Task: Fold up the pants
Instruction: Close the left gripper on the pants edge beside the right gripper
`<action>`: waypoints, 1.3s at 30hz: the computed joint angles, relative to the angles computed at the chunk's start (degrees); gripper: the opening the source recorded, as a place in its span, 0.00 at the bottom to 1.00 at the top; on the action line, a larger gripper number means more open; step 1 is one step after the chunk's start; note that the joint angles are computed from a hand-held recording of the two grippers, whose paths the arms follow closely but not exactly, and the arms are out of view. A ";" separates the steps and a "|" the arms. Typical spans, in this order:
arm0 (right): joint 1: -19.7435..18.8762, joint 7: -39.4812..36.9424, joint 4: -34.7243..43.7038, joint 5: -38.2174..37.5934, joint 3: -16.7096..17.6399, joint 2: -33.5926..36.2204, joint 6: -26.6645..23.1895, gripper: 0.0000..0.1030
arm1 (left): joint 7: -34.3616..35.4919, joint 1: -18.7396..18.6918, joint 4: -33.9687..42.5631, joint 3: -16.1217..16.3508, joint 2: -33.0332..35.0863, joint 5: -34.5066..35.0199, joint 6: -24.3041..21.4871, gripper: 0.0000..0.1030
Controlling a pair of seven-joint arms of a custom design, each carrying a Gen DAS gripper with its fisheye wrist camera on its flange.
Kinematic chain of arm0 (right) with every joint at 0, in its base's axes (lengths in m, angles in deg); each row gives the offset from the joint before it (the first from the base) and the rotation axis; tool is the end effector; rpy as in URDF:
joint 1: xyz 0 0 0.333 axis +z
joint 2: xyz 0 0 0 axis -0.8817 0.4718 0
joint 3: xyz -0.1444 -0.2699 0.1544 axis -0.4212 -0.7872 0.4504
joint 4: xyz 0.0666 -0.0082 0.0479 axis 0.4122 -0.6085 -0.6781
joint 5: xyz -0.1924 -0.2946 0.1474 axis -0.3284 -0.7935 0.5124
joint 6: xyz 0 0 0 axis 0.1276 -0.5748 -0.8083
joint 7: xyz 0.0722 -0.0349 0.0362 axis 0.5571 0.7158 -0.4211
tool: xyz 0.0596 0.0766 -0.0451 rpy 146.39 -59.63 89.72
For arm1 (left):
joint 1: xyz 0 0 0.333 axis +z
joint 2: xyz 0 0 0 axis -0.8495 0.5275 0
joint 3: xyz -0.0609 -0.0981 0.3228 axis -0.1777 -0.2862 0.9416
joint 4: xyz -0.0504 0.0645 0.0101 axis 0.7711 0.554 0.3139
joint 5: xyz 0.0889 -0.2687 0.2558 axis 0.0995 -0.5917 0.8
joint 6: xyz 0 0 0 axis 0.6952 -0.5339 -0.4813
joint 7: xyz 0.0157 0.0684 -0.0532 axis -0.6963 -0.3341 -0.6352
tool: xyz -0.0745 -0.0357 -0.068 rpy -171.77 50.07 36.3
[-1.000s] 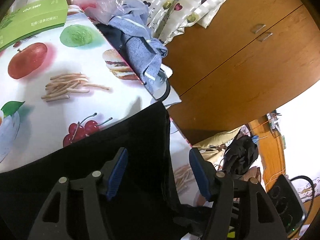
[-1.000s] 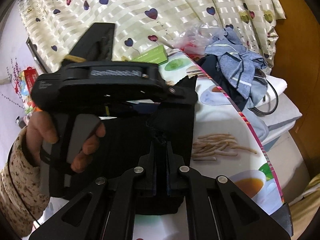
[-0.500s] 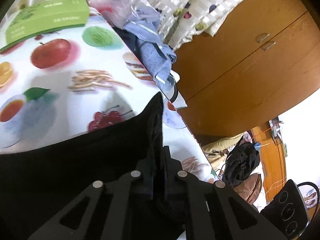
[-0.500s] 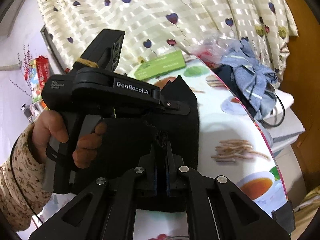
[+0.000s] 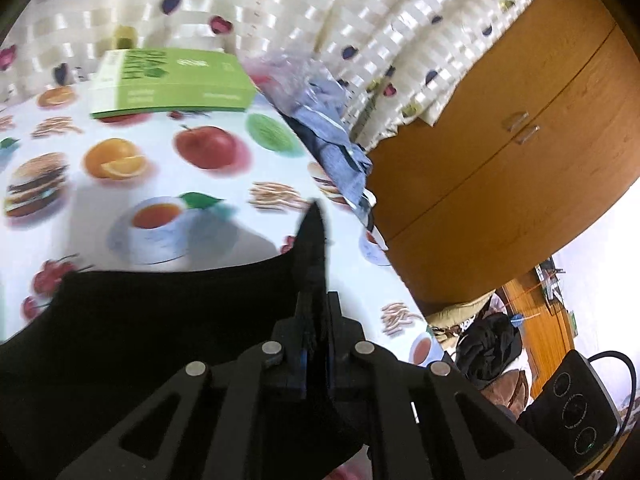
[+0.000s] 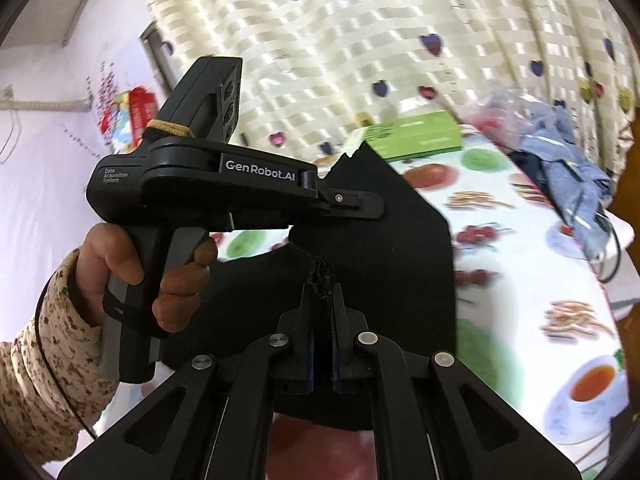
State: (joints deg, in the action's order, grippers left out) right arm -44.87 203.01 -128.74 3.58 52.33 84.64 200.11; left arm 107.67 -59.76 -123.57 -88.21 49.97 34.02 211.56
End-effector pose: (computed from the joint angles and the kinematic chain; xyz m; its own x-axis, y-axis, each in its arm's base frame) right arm 0.5151 0.2199 0.3312 0.2451 -0.8925 -0.3786 -0.6327 0.1486 -0.7600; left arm 0.6641 -0.2131 0.3530 -0.5293 -0.6792 0.5084 -0.8218 0.2616 -0.5062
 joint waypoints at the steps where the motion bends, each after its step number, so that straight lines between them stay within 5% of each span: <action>1: -0.24 0.39 0.65 -0.74 0.43 0.41 -0.22 0.05 | 0.46 0.53 -0.56 -0.01 -0.35 -0.59 0.27 0.08; 18: -3.07 8.69 13.15 -14.53 6.73 8.32 -5.48 0.05 | 9.59 7.44 -7.20 3.01 -4.09 -11.62 0.30 0.08; 27: -4.52 13.28 18.19 -19.10 9.54 12.20 -8.16 0.05 | 8.58 8.70 -7.10 4.01 -2.38 -11.18 0.56 0.08; 33: -3.50 14.01 20.04 -19.69 9.41 13.92 -5.62 0.05 | 13.13 10.51 -8.72 3.55 -3.64 -15.62 0.99 0.08; 39: -6.49 18.19 23.06 -24.35 12.98 16.36 -10.10 0.05 | 10.96 9.99 -7.89 5.27 -2.39 -14.63 2.09 0.08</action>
